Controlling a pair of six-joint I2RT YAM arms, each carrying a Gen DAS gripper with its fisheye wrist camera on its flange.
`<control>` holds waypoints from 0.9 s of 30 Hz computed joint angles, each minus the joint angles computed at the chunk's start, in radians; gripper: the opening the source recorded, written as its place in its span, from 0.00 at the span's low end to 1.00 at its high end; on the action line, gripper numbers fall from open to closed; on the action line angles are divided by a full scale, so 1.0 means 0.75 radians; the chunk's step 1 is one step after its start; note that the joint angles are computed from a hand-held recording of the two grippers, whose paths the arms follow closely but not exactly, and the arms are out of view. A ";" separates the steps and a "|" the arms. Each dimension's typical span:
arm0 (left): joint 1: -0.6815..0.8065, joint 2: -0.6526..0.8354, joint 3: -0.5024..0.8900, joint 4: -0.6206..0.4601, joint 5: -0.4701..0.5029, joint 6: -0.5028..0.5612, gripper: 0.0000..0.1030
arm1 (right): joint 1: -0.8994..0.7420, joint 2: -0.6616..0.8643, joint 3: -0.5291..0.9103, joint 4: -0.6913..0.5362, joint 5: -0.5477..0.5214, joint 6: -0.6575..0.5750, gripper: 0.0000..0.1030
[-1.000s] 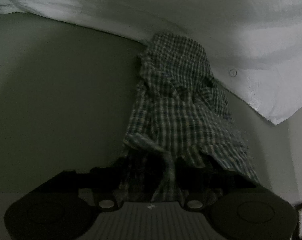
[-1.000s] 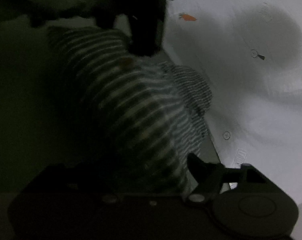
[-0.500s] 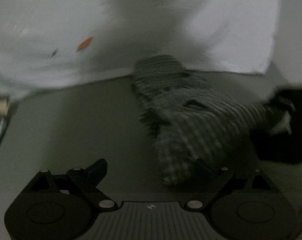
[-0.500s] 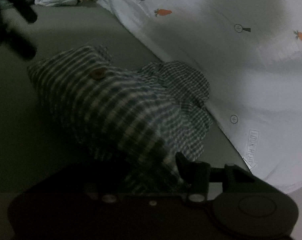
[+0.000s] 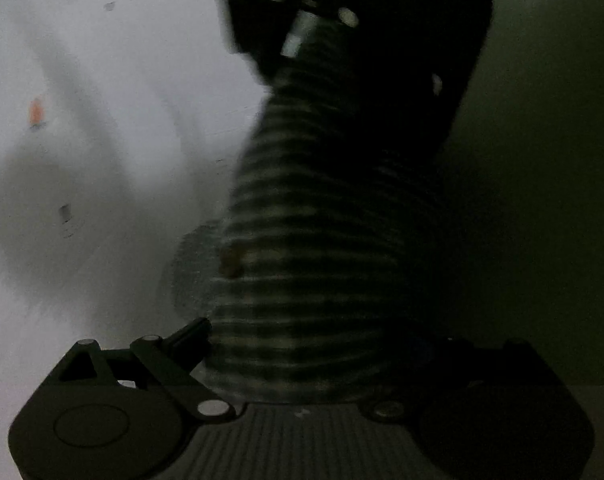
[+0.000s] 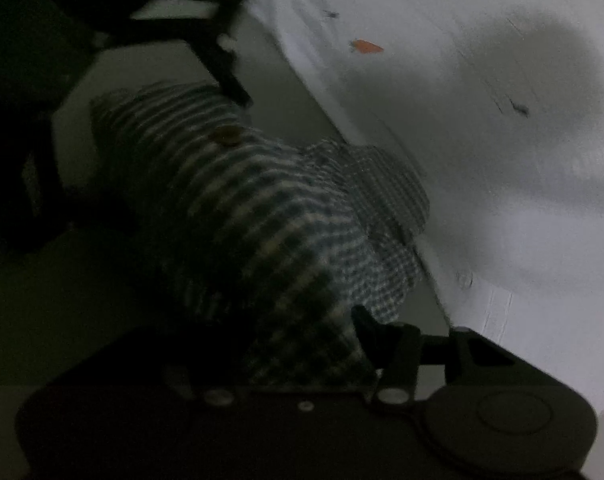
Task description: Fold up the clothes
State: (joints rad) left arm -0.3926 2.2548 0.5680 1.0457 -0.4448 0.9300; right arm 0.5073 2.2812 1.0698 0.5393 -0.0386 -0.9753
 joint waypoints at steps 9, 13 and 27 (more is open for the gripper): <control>0.043 -0.243 0.030 -0.459 0.165 -0.239 0.20 | -0.064 -0.126 -0.072 -0.223 -0.173 -0.224 0.10; 0.093 -0.666 -0.006 -0.927 0.385 -0.439 0.19 | -0.143 -0.342 -0.100 -0.560 -0.349 -0.222 0.09; 0.357 -0.952 0.214 -1.980 1.219 -0.526 0.23 | -0.418 -0.357 0.429 -2.168 -0.781 -0.628 0.10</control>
